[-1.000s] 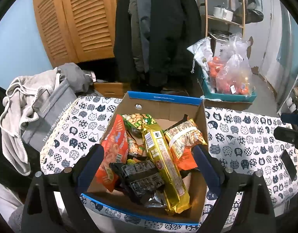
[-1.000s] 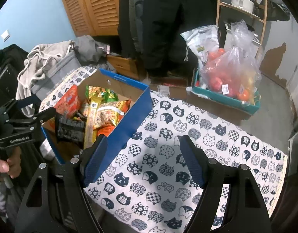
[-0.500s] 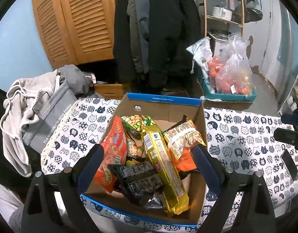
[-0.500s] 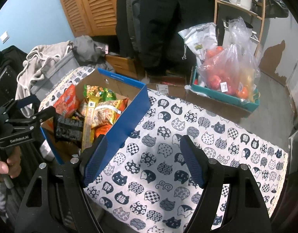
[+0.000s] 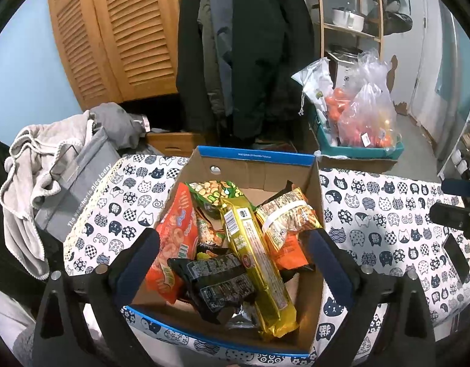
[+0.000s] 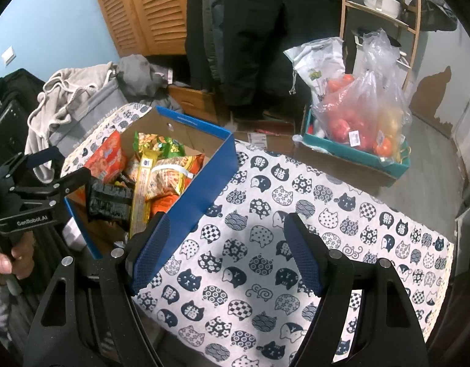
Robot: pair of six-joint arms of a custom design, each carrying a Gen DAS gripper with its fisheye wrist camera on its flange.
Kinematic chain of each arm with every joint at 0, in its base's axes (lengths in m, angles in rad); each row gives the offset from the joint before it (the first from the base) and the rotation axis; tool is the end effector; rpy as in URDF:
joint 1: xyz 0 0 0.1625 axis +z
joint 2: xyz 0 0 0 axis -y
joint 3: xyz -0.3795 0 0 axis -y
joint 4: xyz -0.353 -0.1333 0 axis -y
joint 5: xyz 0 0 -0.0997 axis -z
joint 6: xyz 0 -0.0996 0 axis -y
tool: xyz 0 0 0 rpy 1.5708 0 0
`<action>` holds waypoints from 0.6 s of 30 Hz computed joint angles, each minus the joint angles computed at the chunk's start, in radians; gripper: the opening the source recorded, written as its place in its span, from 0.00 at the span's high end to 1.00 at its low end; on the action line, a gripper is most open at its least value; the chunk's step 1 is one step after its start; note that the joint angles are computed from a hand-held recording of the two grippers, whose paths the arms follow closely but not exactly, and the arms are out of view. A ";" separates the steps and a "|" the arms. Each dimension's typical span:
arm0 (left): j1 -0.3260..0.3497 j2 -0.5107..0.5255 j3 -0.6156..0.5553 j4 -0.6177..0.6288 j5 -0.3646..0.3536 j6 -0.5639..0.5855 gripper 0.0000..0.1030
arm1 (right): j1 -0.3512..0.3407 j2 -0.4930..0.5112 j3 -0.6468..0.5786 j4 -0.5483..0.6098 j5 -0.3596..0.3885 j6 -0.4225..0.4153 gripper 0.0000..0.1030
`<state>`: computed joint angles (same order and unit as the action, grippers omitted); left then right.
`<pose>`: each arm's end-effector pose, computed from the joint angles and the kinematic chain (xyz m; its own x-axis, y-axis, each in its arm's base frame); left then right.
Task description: Organize snacks
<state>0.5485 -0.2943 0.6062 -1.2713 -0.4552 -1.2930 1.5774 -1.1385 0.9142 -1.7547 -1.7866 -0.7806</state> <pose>-0.5287 -0.5841 0.0712 -0.6142 -0.2340 -0.7537 0.3942 0.7364 -0.5499 0.1162 -0.6325 0.5359 -0.6901 -0.5901 0.4190 -0.6921 0.7074 -0.1437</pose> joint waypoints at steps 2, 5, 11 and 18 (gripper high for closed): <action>0.000 0.001 -0.003 0.003 0.000 0.000 0.04 | 0.002 -0.001 0.001 0.003 -0.002 0.000 0.26; 0.000 0.001 -0.003 -0.002 -0.003 0.004 0.04 | 0.002 -0.001 0.001 0.003 -0.002 -0.002 0.26; 0.000 0.002 -0.005 0.001 -0.004 0.003 0.04 | 0.002 -0.002 0.002 0.001 -0.002 -0.001 0.26; -0.002 -0.006 0.017 -0.029 0.000 0.020 0.04 | 0.002 -0.002 0.003 0.003 -0.003 0.000 0.26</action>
<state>0.5469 -0.2999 0.6228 -1.3003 -0.4552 -1.2729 1.5790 -1.1405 0.9172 -1.7513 -1.7892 -0.7809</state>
